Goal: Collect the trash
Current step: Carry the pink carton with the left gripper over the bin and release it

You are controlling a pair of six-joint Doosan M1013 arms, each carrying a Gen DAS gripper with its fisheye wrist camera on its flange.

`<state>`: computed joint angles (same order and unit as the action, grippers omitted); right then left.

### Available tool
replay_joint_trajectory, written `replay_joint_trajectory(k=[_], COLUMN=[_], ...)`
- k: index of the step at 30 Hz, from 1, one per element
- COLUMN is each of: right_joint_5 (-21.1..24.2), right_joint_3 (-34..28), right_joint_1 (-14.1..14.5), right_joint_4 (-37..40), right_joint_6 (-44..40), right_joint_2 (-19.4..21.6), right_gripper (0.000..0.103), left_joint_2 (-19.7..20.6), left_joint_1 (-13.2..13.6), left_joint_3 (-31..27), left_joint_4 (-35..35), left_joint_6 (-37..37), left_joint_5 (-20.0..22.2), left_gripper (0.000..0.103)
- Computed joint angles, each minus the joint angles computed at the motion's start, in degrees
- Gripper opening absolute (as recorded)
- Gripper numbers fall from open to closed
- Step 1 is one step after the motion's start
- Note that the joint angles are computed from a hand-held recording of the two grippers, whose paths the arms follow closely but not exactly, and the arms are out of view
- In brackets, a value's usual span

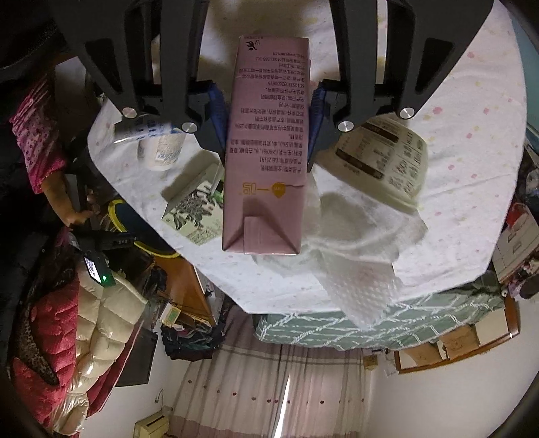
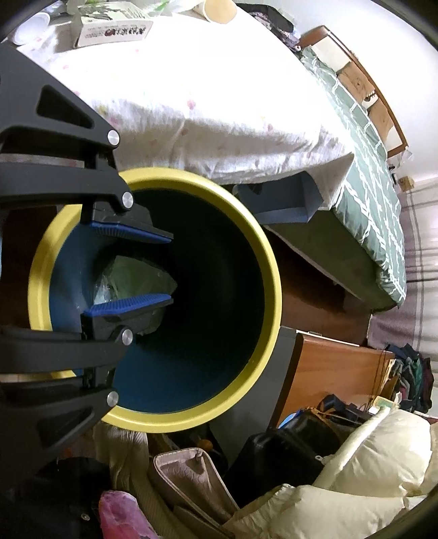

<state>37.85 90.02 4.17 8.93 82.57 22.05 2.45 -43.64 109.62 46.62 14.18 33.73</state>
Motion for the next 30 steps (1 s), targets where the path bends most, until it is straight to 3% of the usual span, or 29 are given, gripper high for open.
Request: replay_joint_trajectory(k=[7, 12, 14, 16, 23, 30], right_joint_5=[-3.5, -7.4, -8.9, -10.2, -13.2, -14.2], right_joint_3=[2.8, 6.1, 7.8, 9.4, 14.3, 18.7], right_joint_1=[-0.5, -0.9, -1.4, -1.8, -4.2, -7.2], right_joint_4=[2.9, 3.3, 4.6, 5.0, 2.5, 8.4], right_joint_6=[-3.1, -5.3, -7.5, -8.8, -7.8, -13.0], right_joint_2=[-3.1, -6.8, -8.5, -9.9, -14.2, -17.2], right_gripper=[0.030, 0.030, 0.036, 0.042, 0.042, 0.049], left_joint_2=[-0.6, 0.5, 1.5, 3.0, 10.3, 21.6], left_joint_1=[-1.3, -1.4, -1.2, -0.5, 0.6, 1.5], left_joint_3=[-2.4, -6.0, -7.8, -10.3, -21.2, -37.2], left_joint_4=[2.0, 0.0, -2.0, -5.5, -19.7, -37.1], left_joint_6=[-0.3, 4.0, 6.8, 11.6, 32.7, 53.5], left_joint_5=[3.6, 3.8, 2.9, 1.2, -1.2, 3.4], left_gripper=[0.040, 0.040, 0.040, 0.040, 0.040, 0.040])
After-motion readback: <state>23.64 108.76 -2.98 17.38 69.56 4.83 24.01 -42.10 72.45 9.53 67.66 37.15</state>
